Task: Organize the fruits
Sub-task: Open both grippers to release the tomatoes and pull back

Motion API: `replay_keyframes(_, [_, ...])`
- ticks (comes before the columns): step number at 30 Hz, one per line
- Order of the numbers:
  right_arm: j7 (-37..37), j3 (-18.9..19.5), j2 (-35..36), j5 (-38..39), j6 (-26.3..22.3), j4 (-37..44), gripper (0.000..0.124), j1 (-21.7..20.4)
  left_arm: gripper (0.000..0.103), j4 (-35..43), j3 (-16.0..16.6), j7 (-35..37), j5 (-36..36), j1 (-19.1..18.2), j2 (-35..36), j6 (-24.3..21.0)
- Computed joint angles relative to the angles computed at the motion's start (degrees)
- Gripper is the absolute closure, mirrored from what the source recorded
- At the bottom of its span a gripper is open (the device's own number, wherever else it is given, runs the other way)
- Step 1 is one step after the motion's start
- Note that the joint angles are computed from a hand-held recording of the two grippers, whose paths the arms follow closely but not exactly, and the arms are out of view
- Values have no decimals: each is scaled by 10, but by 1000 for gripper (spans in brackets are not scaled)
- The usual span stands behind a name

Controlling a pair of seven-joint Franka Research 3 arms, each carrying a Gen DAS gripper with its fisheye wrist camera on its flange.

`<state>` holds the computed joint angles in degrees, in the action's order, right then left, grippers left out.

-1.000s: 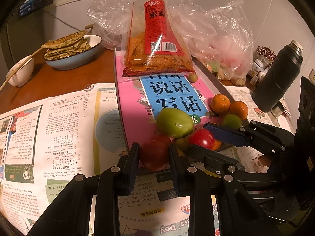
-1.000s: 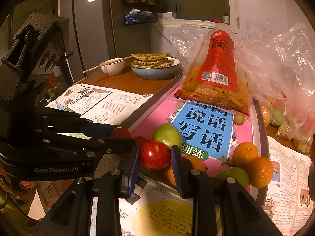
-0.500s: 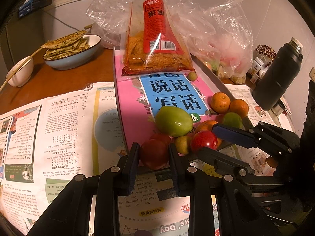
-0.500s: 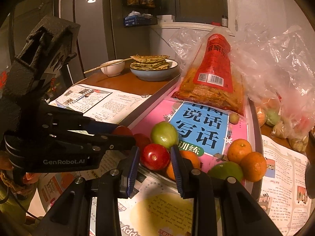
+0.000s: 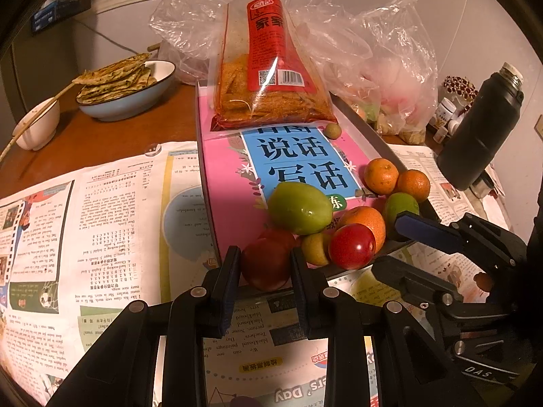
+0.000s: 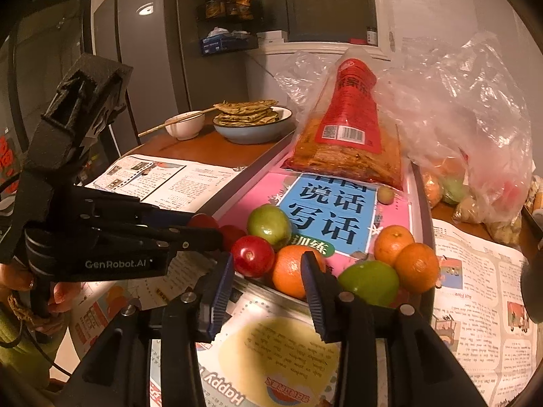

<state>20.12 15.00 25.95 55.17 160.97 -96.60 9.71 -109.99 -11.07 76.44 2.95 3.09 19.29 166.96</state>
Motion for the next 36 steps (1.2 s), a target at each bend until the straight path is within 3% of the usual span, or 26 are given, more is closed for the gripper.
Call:
replay_keyframes(17, [44,-2,9,-43,17,2,82,5,73,-1,-3,2,-2,2,1,1])
replay_keyframes(24, [41,7,6,-34,30,-6,82,-3,73,0,11,-19,18,-12,1,3])
replay_keyframes(31, [10,19,-4,14,37,-15,65,-21,72,1,26,-54,47,-26,1,1])
replay_keyframes(36, [24,8,-7,19,36,-15,54,-17,70,-2,41,-92,77,-41,-2,6])
